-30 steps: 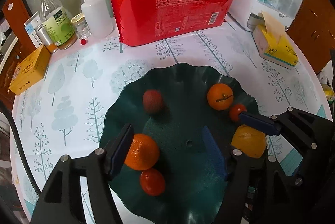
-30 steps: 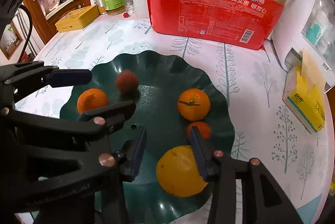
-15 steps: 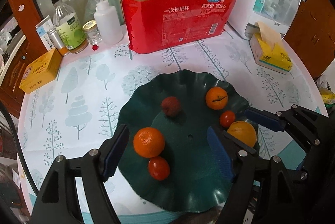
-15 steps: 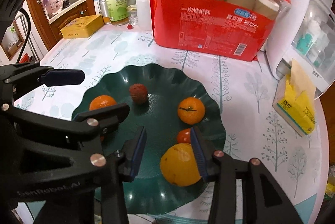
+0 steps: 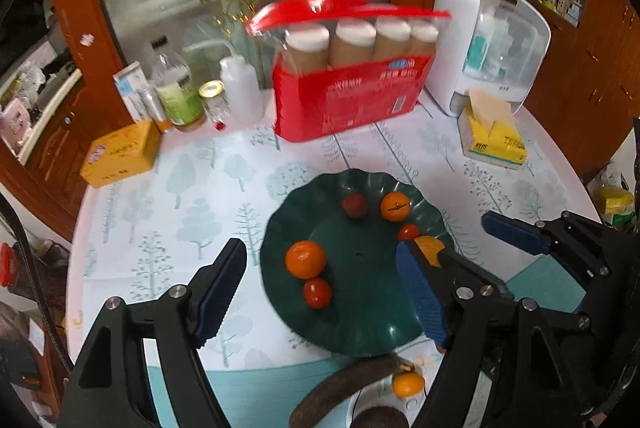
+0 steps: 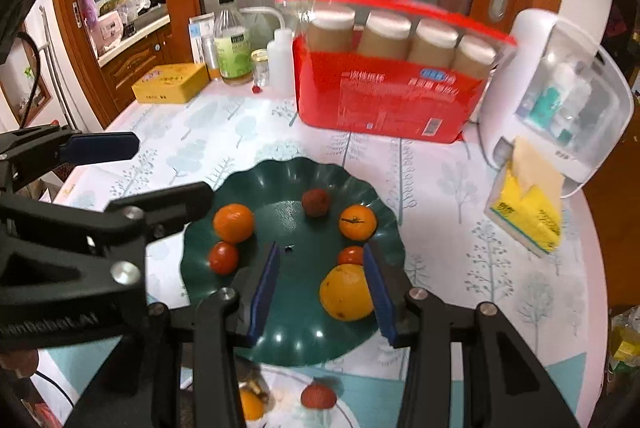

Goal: Organize fruits
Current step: 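Lift both open tools away from the green plate, then grasp the cherry tomato on the runner with the left tool while the right tool reaches the avocado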

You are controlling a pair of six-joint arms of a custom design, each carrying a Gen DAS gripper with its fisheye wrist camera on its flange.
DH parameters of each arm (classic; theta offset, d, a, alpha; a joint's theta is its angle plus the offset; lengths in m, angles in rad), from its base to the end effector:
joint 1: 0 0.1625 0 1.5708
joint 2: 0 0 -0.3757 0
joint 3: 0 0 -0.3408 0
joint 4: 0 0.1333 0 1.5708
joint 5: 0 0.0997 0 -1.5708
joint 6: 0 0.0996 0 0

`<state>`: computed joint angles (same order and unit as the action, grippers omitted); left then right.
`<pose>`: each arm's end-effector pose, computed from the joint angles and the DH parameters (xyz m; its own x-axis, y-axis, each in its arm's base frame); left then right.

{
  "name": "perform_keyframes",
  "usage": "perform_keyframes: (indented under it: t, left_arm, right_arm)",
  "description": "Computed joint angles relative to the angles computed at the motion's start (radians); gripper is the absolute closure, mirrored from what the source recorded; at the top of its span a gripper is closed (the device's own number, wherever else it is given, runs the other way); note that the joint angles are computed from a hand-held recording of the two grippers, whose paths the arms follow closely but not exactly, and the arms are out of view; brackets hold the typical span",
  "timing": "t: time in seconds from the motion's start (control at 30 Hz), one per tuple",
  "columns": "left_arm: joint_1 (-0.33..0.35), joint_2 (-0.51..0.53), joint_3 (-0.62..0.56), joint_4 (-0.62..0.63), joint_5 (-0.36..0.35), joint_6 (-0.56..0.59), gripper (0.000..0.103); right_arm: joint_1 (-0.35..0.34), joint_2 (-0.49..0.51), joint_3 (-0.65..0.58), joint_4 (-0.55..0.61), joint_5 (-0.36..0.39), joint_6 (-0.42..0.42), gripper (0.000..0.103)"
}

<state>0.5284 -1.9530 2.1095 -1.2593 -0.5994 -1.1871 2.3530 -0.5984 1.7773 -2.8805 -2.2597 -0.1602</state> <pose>-0.1160 -0.3173 0.3629 -0.7008 -0.1645 -0.6942 0.3231 0.7943 -0.5144 0.4369 -0.3404 -0.0040 -0.4868 -0.5913 0.6430 -0.7865 0.6169 -0.0282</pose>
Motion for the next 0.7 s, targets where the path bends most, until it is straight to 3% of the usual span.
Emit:
perform_keyframes:
  t: [0.17,0.27,0.47,0.7]
  left_arm:
    - [-0.179,-0.004,-0.108,0.352,-0.058,-0.279,0.027]
    - [-0.292,-0.011,-0.145,0.493,-0.104,-0.402,0.027]
    - [-0.514,-0.042,-0.151,0.661,-0.234,-0.581,0.026]
    - [-0.748,-0.103,-0.081,0.761,-0.419,-0.78,0.024]
  right_arm:
    - [0.063,-0.076,0.026,0.059,-0.01,0.088,0.059]
    - [0.102,-0.132,0.058,0.088,0.003,0.133,0.059]
    - [0.154,-0.221,0.136,0.121,0.033,0.19,0.059]
    - [0.172,-0.311,0.267,0.114,0.111,0.233,0.055]
